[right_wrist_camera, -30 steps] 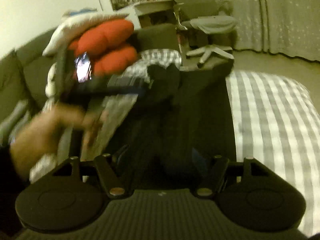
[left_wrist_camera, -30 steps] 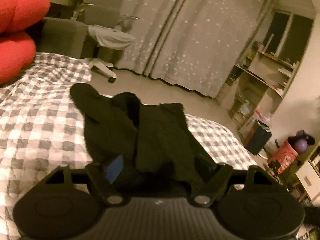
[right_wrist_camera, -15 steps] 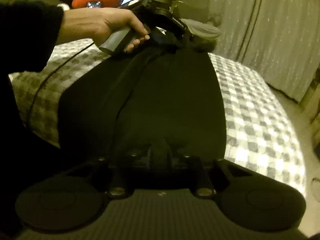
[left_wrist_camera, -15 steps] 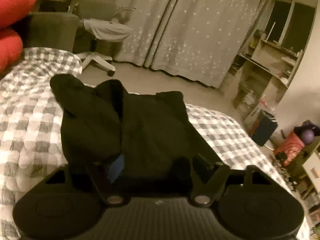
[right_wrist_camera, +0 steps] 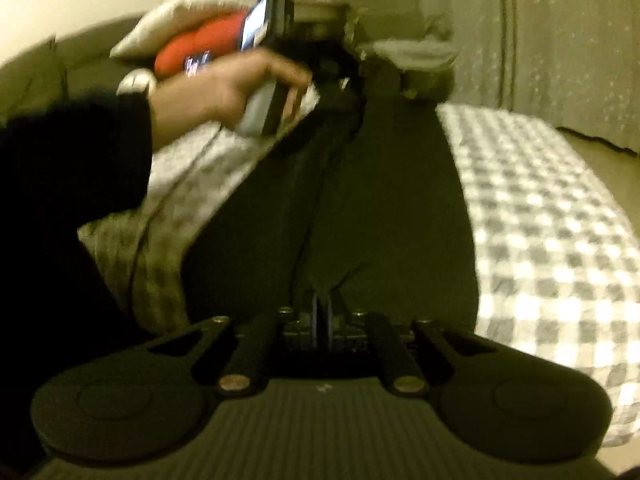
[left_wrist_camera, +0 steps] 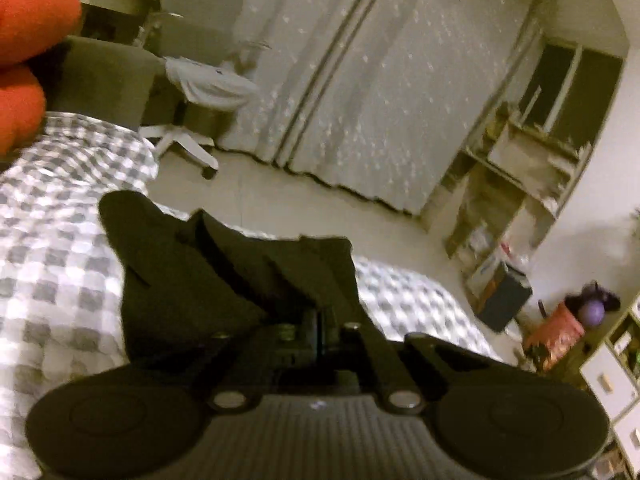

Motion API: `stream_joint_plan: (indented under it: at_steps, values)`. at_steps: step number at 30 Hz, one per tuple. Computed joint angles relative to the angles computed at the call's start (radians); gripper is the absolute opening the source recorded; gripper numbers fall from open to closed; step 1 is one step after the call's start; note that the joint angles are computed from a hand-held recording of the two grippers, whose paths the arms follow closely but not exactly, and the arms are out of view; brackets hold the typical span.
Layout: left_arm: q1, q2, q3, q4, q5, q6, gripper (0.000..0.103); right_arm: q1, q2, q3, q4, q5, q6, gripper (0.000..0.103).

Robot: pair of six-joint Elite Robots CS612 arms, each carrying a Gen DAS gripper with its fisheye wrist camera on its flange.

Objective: Fold clothes

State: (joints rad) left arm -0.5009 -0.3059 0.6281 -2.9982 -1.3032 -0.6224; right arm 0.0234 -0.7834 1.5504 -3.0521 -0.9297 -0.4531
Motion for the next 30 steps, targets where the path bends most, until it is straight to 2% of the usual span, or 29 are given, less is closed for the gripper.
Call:
stream_joint_plan:
  at_steps: [2,4,7,10,12,14,16,18,23,24,26,27,28,30]
  values:
    - [-0.001,0.001,-0.003,0.02,0.015,0.019,0.001,0.001,0.001,-0.003,0.037,0.009,-0.024,0.005]
    - [0.0,0.003,-0.006,0.048,0.006,0.038,0.001,0.004,0.005,-0.007,0.025,-0.017,-0.021,0.006]
    - [0.003,-0.011,0.024,0.036,-0.005,0.018,0.002,-0.004,0.001,-0.011,0.089,0.049,-0.064,0.015]
    - [0.002,-0.034,0.066,0.003,0.01,0.015,0.002,-0.01,-0.001,-0.01,0.119,0.105,-0.065,0.015]
    - [0.001,-0.051,0.095,-0.001,0.018,0.005,0.008,-0.009,0.002,-0.012,0.118,0.098,-0.062,0.015]
    - [-0.003,-0.072,0.129,0.0,0.021,-0.01,0.032,-0.014,0.002,-0.01,0.128,0.125,-0.056,0.015]
    - [-0.008,-0.094,0.166,-0.006,0.031,-0.014,0.039,-0.019,0.001,-0.01,0.142,0.161,-0.053,0.015]
    - [-0.012,-0.113,0.197,-0.003,0.043,-0.017,0.039,-0.02,0.001,-0.011,0.163,0.184,-0.064,0.018]
    - [-0.025,-0.157,0.264,0.035,0.077,-0.045,0.041,0.012,0.006,-0.001,0.127,0.009,-0.101,0.018]
    - [-0.027,-0.166,0.278,0.039,0.079,-0.049,0.042,0.01,0.005,0.002,0.125,0.012,-0.096,0.018]
    - [-0.032,-0.183,0.306,0.034,0.096,-0.051,0.051,0.006,0.004,0.008,0.122,0.019,-0.086,0.021]
    - [-0.034,-0.19,0.318,0.033,0.109,-0.049,0.053,0.004,0.007,0.003,0.146,0.035,-0.083,0.033]
    - [-0.037,-0.197,0.33,0.032,0.122,-0.047,0.059,0.002,0.009,-0.003,0.17,0.05,-0.08,0.039]
    - [-0.041,-0.209,0.348,0.04,0.142,-0.052,0.06,0.005,0.017,-0.011,0.19,0.066,-0.085,0.041]
